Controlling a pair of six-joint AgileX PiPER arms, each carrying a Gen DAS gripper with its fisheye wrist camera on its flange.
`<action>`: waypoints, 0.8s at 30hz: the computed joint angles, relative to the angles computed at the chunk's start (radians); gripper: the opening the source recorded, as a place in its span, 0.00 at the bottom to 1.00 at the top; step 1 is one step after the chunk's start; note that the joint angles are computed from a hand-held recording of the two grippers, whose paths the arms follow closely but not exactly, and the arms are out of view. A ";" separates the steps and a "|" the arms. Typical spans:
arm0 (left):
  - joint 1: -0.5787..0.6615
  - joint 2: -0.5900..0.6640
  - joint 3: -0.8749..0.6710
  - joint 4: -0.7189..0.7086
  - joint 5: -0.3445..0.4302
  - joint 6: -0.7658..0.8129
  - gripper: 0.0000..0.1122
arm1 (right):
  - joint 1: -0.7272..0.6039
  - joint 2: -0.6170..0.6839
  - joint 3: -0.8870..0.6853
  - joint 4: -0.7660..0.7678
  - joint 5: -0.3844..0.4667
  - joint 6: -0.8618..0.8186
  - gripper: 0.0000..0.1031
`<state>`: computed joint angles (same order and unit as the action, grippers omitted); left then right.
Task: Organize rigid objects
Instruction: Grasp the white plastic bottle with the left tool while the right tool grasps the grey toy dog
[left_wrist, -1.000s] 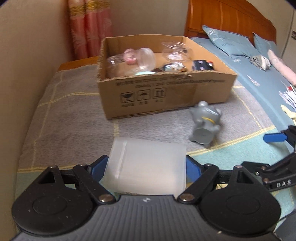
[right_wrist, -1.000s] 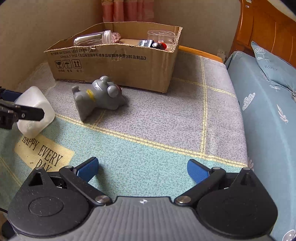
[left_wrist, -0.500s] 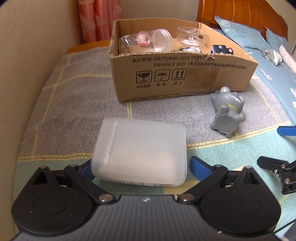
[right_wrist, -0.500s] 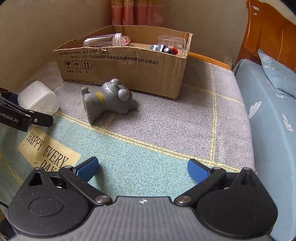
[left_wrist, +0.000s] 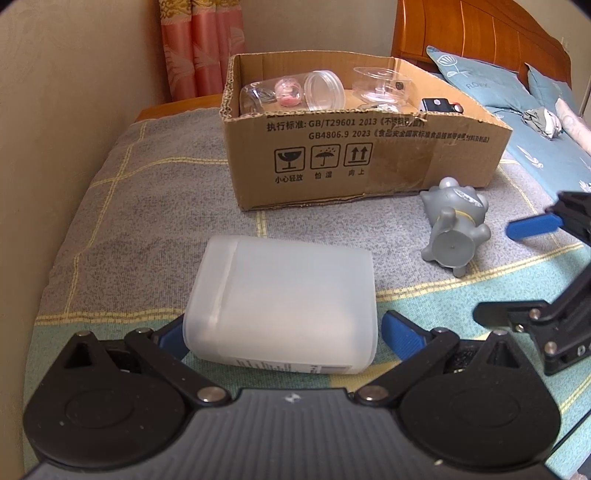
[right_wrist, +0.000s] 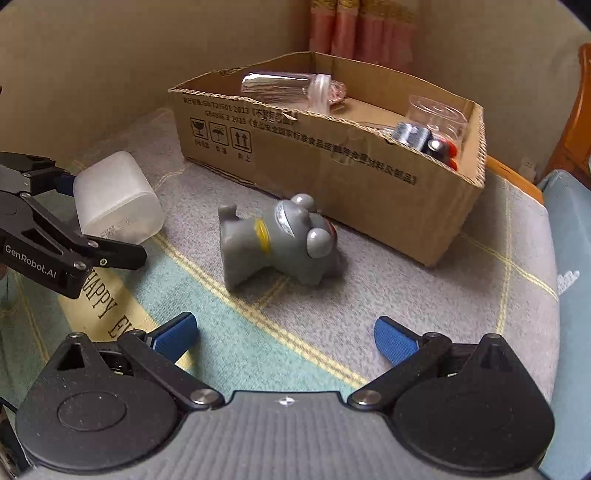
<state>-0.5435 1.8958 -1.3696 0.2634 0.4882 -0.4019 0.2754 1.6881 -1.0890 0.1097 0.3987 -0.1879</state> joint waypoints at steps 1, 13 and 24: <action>0.001 -0.001 0.002 -0.001 -0.003 0.003 0.91 | -0.007 0.015 -0.016 0.040 -0.001 -0.056 1.00; 0.003 -0.008 0.018 -0.002 -0.024 0.010 0.91 | -0.071 0.154 -0.187 0.385 0.066 -0.565 1.00; 0.010 0.008 -0.028 -0.046 0.032 0.062 0.91 | -0.037 0.171 -0.246 0.272 0.118 -0.461 1.00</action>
<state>-0.5336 1.9035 -1.3973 0.2172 0.5198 -0.3397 0.2387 1.8591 -1.3347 0.3815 0.5167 -0.6485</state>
